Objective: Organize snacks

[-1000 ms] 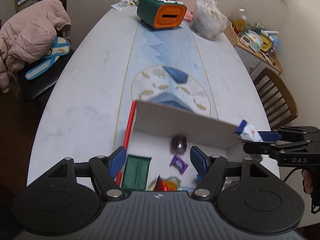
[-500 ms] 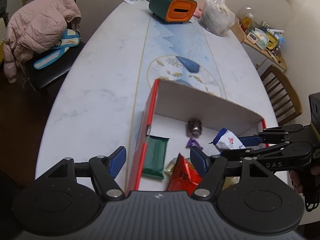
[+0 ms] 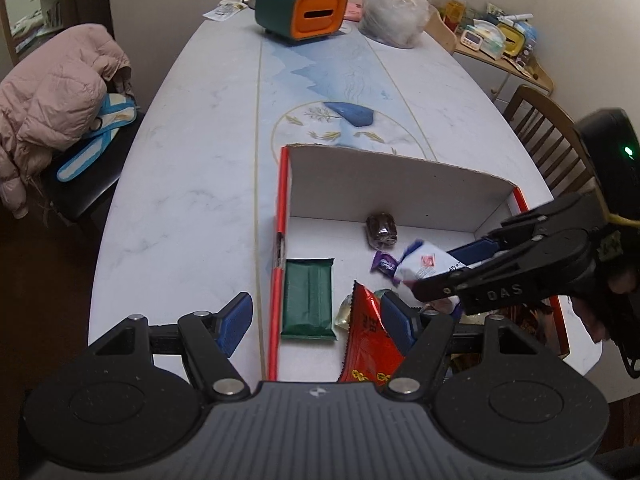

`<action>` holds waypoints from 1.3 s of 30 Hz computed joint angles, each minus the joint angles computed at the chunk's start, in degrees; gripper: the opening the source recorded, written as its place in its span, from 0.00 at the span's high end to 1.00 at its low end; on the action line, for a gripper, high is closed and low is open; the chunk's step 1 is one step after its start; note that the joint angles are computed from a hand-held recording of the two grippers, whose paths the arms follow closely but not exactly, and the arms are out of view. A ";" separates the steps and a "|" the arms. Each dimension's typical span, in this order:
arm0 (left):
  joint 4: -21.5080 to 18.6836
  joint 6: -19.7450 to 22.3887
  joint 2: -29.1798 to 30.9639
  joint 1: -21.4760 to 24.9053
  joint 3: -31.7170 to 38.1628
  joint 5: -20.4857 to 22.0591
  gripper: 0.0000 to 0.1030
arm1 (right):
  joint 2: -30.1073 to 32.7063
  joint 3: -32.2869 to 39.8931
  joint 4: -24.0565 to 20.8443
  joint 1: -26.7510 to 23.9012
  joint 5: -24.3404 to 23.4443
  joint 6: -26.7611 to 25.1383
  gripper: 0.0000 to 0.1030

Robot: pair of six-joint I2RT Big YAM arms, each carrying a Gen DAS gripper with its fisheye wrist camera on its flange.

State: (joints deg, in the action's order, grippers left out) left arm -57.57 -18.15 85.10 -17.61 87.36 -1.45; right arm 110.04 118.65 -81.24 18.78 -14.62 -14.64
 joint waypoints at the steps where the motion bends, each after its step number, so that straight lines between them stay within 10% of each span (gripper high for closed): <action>1: 0.02 -0.27 -0.15 0.26 -0.04 0.12 0.32 | -0.46 -0.53 0.58 0.00 -0.03 0.37 0.52; 16: 2.86 3.14 -1.74 0.11 1.84 -1.48 0.32 | -13.22 -11.85 12.85 -1.96 -1.44 8.25 0.41; 19: 3.22 4.32 -1.66 -0.37 2.54 -1.20 0.32 | -16.53 -15.61 16.45 -2.25 -0.79 10.01 0.21; 25: 3.05 5.99 -0.98 -1.45 3.95 0.10 0.32 | -21.84 -22.29 23.03 -2.97 -0.31 14.04 0.13; 39: 1.63 7.29 -0.48 -4.45 5.57 -1.15 0.32 | -31.00 -35.21 35.60 -0.04 9.60 22.78 0.02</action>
State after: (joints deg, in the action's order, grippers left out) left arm -55.95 -10.86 84.62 -22.05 92.93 -2.60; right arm 79.04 83.45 -45.64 18.74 -5.02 8.14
